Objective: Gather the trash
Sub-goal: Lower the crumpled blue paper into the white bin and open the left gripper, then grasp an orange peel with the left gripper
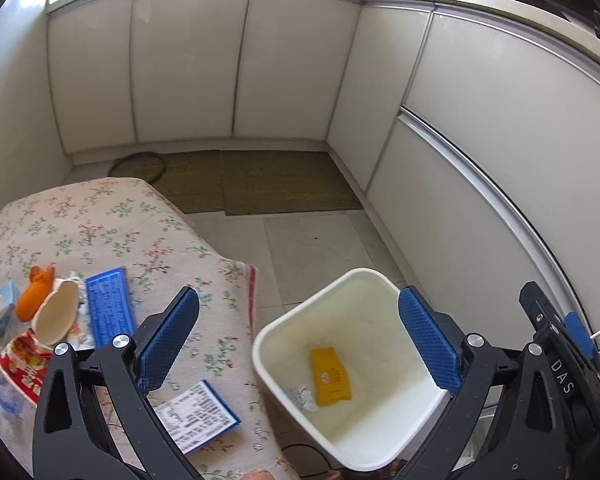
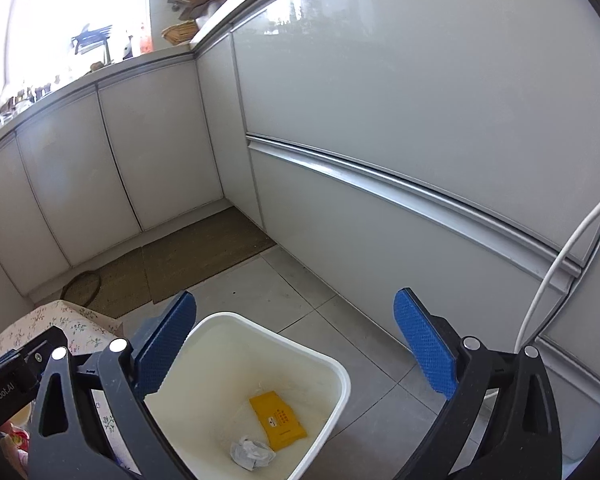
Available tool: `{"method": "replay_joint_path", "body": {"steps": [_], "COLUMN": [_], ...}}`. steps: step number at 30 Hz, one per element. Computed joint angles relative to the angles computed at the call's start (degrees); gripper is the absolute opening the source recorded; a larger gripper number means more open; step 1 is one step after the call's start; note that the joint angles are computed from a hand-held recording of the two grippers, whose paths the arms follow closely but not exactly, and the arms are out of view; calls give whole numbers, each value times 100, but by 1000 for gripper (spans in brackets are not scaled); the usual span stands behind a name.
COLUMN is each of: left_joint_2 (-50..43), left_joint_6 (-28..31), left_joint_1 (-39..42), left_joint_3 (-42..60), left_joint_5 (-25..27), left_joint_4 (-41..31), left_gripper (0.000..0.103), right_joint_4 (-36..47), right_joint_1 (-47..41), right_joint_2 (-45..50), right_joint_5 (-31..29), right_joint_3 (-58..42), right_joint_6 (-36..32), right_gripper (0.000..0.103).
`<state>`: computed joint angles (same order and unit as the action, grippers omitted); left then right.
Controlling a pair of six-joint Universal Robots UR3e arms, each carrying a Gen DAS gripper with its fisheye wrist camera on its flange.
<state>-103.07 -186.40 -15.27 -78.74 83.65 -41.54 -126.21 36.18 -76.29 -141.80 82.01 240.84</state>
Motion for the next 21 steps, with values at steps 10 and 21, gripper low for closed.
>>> {"method": "replay_joint_path", "body": {"steps": [10, 21], "left_joint_2": [732, 1600], "left_joint_6": [217, 627], "left_joint_1": [660, 1889], "left_joint_3": [-884, -1847], "left_joint_5": [53, -312], "left_joint_4": [126, 16], "left_gripper": [96, 96], "right_joint_4": [537, 1599], "right_joint_1": [429, 896], "right_joint_2": [1157, 2980], "right_joint_5": [-111, -174], "right_joint_3": [-1634, -4580], "right_joint_6": [-420, -930], "right_gripper": [96, 96]}}
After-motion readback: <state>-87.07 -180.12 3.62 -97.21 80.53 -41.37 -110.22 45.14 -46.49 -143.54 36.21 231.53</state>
